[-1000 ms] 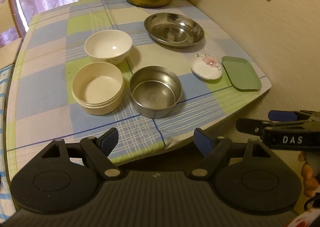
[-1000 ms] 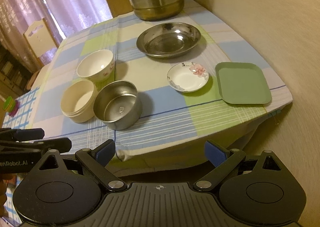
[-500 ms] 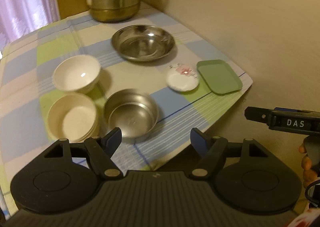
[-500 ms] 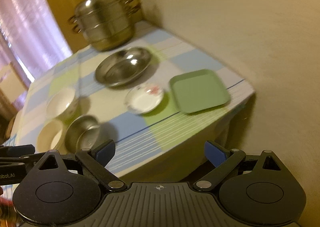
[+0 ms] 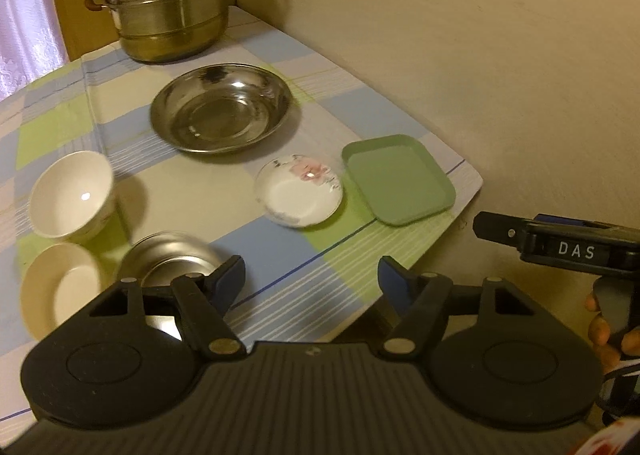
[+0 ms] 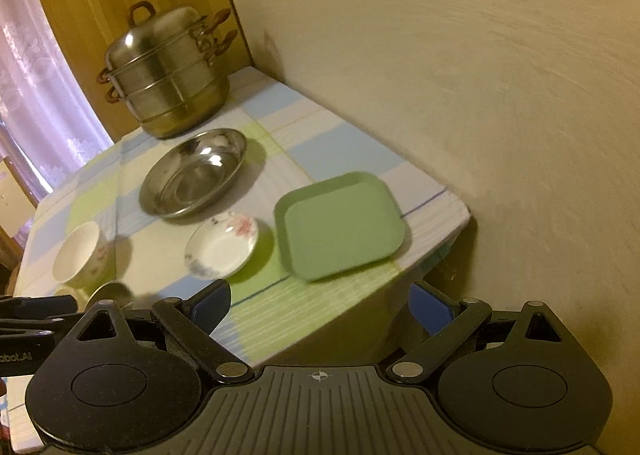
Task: Organize plates and bowls
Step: 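Move both grippers toward the pale green square tray, then close both grippers on the rim of the green tray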
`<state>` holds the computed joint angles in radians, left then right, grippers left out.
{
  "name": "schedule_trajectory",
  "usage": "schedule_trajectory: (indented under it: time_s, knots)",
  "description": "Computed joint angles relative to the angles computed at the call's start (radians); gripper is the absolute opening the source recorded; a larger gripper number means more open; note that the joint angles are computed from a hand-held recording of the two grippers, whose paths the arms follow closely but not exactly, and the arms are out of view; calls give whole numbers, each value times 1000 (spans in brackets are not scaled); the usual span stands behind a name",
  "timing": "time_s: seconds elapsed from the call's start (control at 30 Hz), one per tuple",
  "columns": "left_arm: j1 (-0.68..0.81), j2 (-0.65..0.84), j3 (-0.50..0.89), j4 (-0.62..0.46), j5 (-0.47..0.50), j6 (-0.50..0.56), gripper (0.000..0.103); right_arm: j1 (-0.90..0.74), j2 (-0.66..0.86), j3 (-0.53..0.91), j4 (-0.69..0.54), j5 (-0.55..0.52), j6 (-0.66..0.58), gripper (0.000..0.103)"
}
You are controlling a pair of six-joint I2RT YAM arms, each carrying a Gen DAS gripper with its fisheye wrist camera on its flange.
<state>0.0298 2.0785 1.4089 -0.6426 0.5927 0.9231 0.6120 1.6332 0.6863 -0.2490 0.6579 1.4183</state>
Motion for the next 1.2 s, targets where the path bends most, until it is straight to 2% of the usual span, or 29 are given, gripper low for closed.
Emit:
schedule_trajectory:
  time_s: [0.07,0.17,0.4,0.53,0.77,0.87,1.13,1.2]
  knots:
    - [-43,1,-24,50,-14,-60,70,-55,-20,-63,87,-24,-79,86]
    - [-105,-6,-76,138,-38,-136,68,-147,-36,-150,225,-82,-186,78]
    - [-229,27,-151,319,-98,-303,48,-330,39,-260,503,-179,-436,62]
    - [-273,64,-146,364,-129,-376,41,-423,126,-290,661,-260,-542,50]
    - [-334,113,-159,465,-167,-462,36,-517,276,-257,797,-345,-674,40]
    - [-356,133,-170,506,-186,-486,31,-547,326,-241,832,-377,-711,37]
    - [-389,173,-190,597,-219,-540,19,-587,400,-223,891,-419,-760,36]
    - [-398,184,-186,609,-237,-556,19,-598,413,-221,904,-434,-770,36]
